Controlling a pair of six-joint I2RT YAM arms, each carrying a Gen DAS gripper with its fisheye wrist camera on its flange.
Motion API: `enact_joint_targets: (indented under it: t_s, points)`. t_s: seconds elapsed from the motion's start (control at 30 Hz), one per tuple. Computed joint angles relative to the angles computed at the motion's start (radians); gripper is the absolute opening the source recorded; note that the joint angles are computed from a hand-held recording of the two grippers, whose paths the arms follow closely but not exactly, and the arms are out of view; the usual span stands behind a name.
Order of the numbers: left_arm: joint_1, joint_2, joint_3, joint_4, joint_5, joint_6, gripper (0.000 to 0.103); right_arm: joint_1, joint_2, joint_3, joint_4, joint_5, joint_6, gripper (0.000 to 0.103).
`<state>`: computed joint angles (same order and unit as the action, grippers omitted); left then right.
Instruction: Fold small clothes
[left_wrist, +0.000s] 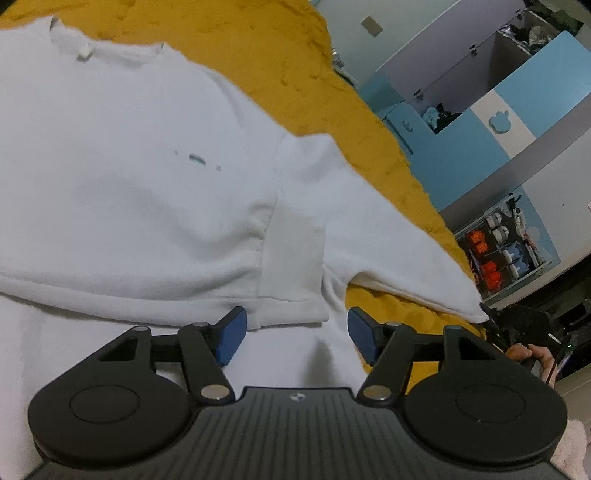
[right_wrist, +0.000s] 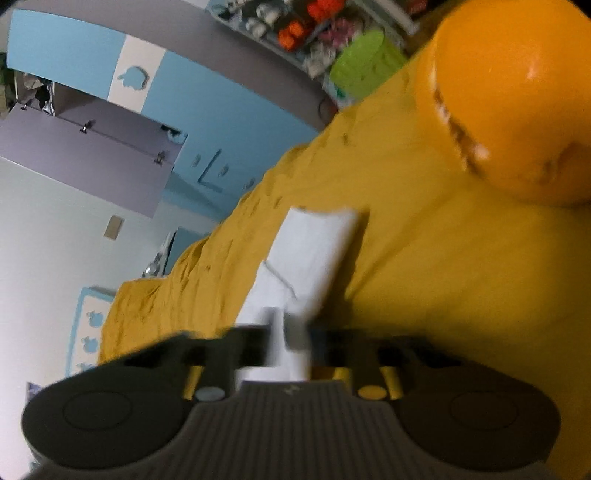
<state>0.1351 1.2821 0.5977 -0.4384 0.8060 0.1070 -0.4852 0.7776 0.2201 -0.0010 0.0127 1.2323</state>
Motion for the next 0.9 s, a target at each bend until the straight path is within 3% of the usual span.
enact_joint_targets:
  t_s: [0.17, 0.3, 0.37, 0.53, 0.67, 0.8, 0.87, 0.9]
  points:
    - [0.245, -0.036, 0.111, -0.264, 0.14, 0.206, 0.073, 0.154, -0.067, 0.113, -0.119, 0.109, -0.061, 0.002]
    - [0.487, 0.062, 0.25, -0.537, 0.224, 0.472, 0.073, 0.485, -0.028, 0.253, -0.135, 0.32, -0.058, 0.002]
    - [0.616, 0.155, 0.34, -0.692, 0.249, 0.638, 0.074, 0.697, 0.059, 0.338, -0.076, 0.447, -0.073, 0.002]
    - [0.837, 0.374, 0.541, -0.918, 0.258, 0.859, 0.074, 1.129, 0.422, 0.596, 0.136, 0.655, -0.166, 0.002]
    - [0.954, 0.508, 0.66, -0.963, 0.242, 0.918, 0.074, 1.304, 0.765, 0.841, 0.26, 0.593, -0.181, 0.002]
    - [1.018, 0.614, 0.746, -0.956, 0.213, 0.884, 0.074, 1.413, 1.093, 1.115, 0.248, 0.501, -0.211, 0.009]
    - [1.029, 0.634, 0.757, -0.916, 0.207, 0.851, 0.074, 1.449, 1.236, 1.259, 0.174, 0.412, -0.232, 0.05]
    - [1.03, 0.642, 0.764, -0.897, 0.208, 0.831, 0.074, 1.458, 1.277, 1.303, 0.138, 0.366, -0.237, 0.053]
